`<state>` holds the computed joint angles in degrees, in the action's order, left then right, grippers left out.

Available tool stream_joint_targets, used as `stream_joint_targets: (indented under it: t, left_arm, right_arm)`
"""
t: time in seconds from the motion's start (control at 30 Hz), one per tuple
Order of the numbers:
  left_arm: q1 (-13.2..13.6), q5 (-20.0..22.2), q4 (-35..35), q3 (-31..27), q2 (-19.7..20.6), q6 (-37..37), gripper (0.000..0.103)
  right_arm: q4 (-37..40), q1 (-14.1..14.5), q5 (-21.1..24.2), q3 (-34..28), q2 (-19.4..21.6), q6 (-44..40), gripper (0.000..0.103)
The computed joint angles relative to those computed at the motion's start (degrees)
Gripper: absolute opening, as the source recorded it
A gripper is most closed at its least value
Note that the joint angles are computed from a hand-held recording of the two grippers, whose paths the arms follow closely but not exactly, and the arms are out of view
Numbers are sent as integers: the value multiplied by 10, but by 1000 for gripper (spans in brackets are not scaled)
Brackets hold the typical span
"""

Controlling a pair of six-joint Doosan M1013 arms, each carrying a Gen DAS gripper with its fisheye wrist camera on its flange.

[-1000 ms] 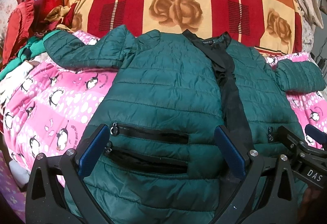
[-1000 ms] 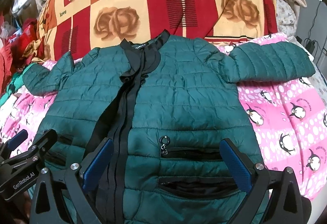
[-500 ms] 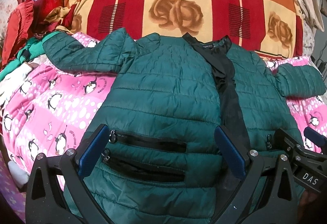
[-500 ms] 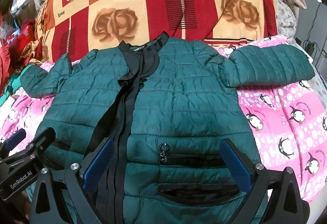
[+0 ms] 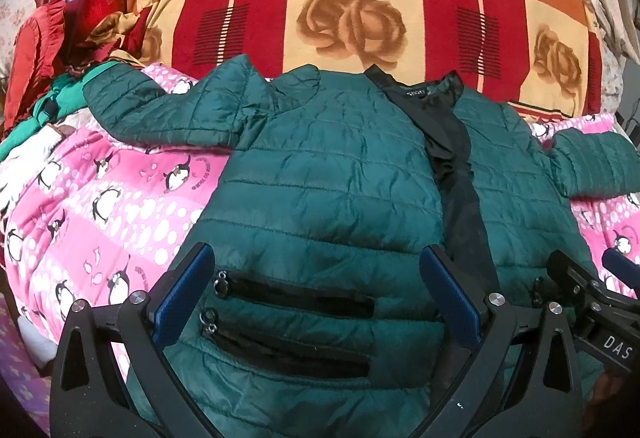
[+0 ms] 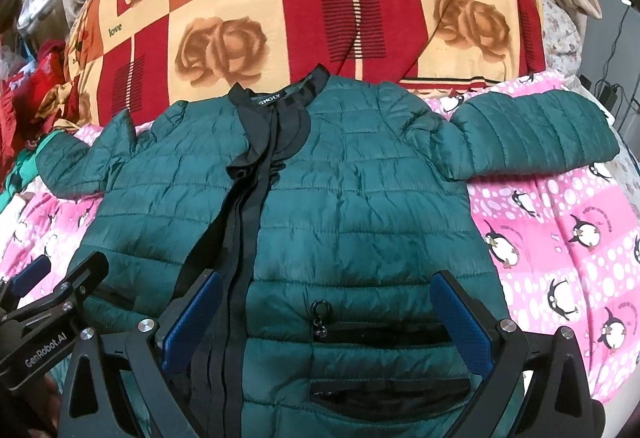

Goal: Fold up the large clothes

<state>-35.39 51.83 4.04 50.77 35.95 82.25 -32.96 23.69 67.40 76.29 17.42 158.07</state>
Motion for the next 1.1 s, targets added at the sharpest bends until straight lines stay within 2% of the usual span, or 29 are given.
stream_joint_targets:
  t: [0.5,1.1]
  left_arm:
    - [3,11,20,-40,25,-12,102]
    - [6,48,20,-129,75,-3,102]
  right_arm:
    - [10,-13,-4,-18,16,-12,103]
    - [26,-36,-11,-38,36,-25,103]
